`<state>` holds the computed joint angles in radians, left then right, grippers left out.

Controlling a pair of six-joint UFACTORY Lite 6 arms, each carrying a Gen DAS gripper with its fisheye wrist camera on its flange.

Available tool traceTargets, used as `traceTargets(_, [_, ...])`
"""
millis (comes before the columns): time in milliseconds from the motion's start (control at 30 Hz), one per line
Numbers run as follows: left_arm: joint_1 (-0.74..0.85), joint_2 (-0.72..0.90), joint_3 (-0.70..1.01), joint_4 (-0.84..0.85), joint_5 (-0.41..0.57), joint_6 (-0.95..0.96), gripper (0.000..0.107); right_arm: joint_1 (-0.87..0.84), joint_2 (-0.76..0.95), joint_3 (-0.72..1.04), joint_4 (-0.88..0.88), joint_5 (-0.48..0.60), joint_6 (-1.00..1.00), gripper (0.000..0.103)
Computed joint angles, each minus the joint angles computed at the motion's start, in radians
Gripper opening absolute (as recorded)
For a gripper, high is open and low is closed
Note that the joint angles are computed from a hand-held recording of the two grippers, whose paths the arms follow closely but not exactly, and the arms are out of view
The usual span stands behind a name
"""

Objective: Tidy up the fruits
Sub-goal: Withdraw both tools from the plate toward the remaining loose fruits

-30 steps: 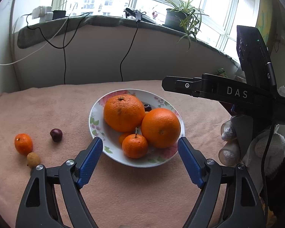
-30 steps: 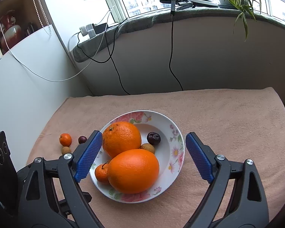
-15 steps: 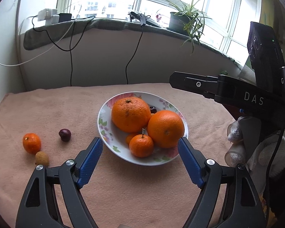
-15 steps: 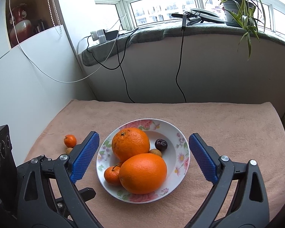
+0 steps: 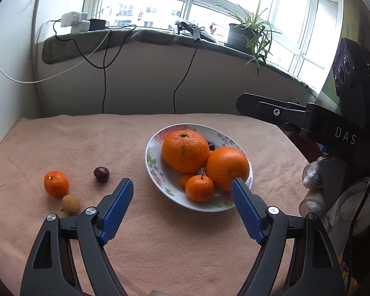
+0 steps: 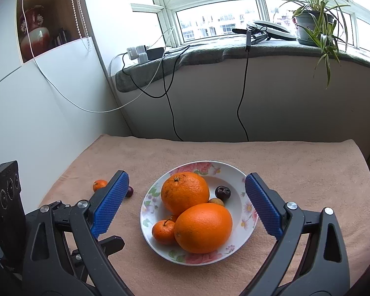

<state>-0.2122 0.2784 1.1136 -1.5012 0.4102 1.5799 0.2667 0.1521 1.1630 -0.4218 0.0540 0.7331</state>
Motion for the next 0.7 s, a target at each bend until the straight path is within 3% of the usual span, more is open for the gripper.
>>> traceTargets(67, [0.011,-0.003,-0.003,0.000,0.004,0.002,0.082,0.012,0.002,0.008,-0.142,0.009,0.146,0.097])
traceTargets(233, [0.048,-0.002,-0.002,0.002,0.020,0.003,0.082,0.036,0.011,0.024,-0.288,0.025,0.308,0.097])
traceTargets(367, [0.079,0.006,0.006,0.013,0.030,-0.003,0.082,0.056,0.037,0.054,-0.261,0.049,0.282,0.097])
traceTargets(467, [0.109,0.011,0.009,0.015,0.049,-0.004,0.082,0.068,0.059,0.080,-0.101,0.060,0.123,0.097])
traceTargets(700, [0.198,0.049,0.045,0.043,0.094,-0.020,0.082,0.111,0.103,0.119,-0.075,0.065,0.097,0.097])
